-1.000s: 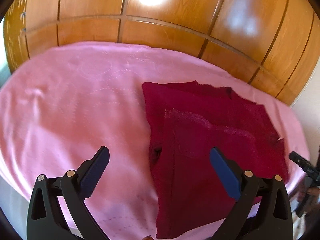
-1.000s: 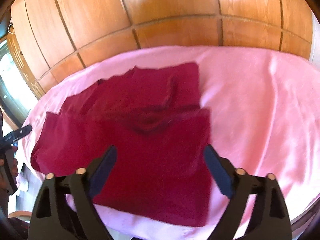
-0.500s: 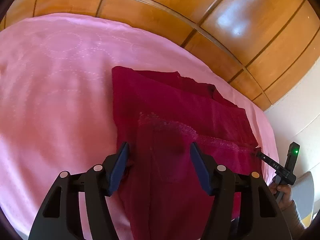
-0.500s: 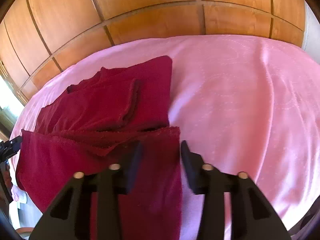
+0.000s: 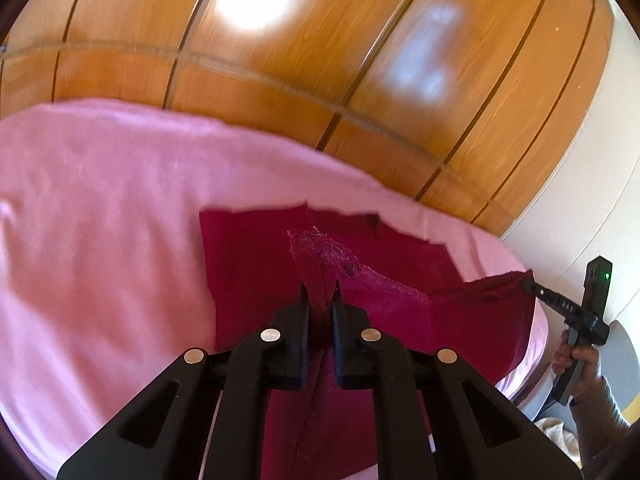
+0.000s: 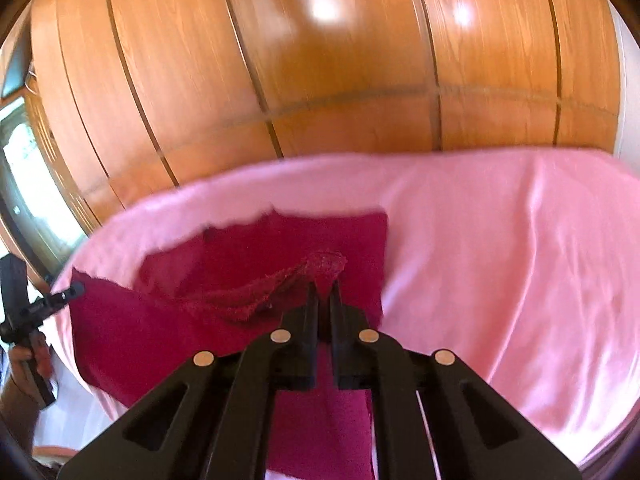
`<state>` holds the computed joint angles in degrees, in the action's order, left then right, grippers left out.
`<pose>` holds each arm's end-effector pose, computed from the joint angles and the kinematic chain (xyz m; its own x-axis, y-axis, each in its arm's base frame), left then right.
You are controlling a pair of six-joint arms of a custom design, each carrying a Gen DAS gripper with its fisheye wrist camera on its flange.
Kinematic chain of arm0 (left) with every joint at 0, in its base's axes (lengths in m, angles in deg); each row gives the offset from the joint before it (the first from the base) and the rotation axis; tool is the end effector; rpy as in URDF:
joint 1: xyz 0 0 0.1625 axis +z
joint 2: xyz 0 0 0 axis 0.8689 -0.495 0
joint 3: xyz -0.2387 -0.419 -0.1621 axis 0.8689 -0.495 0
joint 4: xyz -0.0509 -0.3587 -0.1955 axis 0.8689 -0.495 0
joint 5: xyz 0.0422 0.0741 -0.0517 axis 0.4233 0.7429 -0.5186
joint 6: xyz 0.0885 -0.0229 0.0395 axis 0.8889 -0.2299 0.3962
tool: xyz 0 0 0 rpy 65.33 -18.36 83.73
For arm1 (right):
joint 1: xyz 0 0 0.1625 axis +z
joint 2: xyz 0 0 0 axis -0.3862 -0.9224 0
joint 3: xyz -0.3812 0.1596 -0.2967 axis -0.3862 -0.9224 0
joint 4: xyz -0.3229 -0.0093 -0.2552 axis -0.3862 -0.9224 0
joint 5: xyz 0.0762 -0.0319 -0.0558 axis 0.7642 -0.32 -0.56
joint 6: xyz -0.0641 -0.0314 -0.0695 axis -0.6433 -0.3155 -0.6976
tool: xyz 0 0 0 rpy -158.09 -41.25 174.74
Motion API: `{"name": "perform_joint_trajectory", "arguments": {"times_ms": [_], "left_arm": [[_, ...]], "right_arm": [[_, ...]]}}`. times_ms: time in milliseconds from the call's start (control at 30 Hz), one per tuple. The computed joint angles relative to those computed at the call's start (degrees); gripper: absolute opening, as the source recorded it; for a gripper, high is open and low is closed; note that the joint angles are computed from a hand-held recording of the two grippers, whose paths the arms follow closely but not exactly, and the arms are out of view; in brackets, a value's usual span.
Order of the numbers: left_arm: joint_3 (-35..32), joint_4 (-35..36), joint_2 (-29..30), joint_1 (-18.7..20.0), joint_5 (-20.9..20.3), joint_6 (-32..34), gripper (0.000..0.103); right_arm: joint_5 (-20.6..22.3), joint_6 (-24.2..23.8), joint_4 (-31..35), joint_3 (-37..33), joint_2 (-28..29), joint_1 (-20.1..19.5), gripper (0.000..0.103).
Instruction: Fold small clothes
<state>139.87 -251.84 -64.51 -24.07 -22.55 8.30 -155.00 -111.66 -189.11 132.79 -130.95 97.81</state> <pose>-0.1847 -0.3799 0.1313 -0.9442 0.1539 -0.2913 0.3166 0.6682 -0.6732 0.0184 -0.3973 0.3962 -0.8616 -0.1680 0.4790 -0.4116 0.7835 -0.4655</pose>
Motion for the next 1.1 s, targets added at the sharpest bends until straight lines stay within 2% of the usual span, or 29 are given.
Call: {"name": "perform_joint_trajectory", "arguments": {"times_ms": [67, 200, 333, 533, 667, 700, 733, 767, 800, 833, 933, 1033, 1100], "left_arm": [[-2.0, 0.9, -1.6, 0.6, 0.4, 2.7, 0.008], [-7.6, 4.3, -3.0, 3.2, 2.0, 8.9, 0.008], [-15.1, 9.7, -2.3, 8.4, 2.0, 13.8, 0.008], [-23.1, 17.7, 1.0, 15.6, 3.2, 13.4, 0.008], [-26.3, 26.7, 2.7, 18.9, 3.7, 9.8, 0.008], [-26.4, 28.3, 2.8, 19.0, 4.4, 8.8, 0.012], [-26.0, 28.9, 2.6, 18.9, 5.0, 7.8, 0.020], [-25.4, 28.5, 2.4, 18.6, 5.8, 7.0, 0.031], [-24.5, 27.3, 2.2, 18.0, 7.0, 6.4, 0.036], [-22.9, 24.5, 2.0, 17.1, 8.2, 6.3, 0.041], [-17.9, 18.0, 0.8, 14.1, 8.7, 4.6, 0.041], [-12.2, 13.9, 0.2, 9.8, 9.0, 2.0, 0.041], [-8.6, 12.0, 0.0, 7.8, 7.9, -1.5, 0.043]], "right_arm": [[0.7, 1.2, -1.0, -2.1, 2.4, 1.7, 0.004], [-1.0, 2.5, -4.0, -6.8, 9.1, 4.0, 0.004], [-4.4, 4.3, -6.3, -12.1, 17.0, 4.8, 0.004], [-11.3, 5.2, -7.8, -17.9, 26.8, 4.5, 0.004], [-15.6, 6.4, -4.3, -19.9, 30.3, 2.8, 0.007], [-16.1, 6.2, -4.3, -19.8, 30.5, 2.7, 0.016], [-16.8, 5.8, -5.1, -19.5, 30.5, 2.8, 0.024], [-16.8, 4.9, -6.4, -18.7, 30.0, 2.9, 0.041], [-16.2, 4.2, -7.5, -18.0, 29.3, 2.9, 0.047], [-15.4, 3.3, -8.9, -17.2, 28.6, 3.1, 0.047], [-11.9, 0.8, -10.5, -14.0, 25.3, 3.8, 0.051], [-5.0, 0.5, -5.2, -9.6, 19.4, 3.4, 0.058], [-3.7, 0.0, -3.8, -7.2, 17.4, 3.2, 0.058]]}}
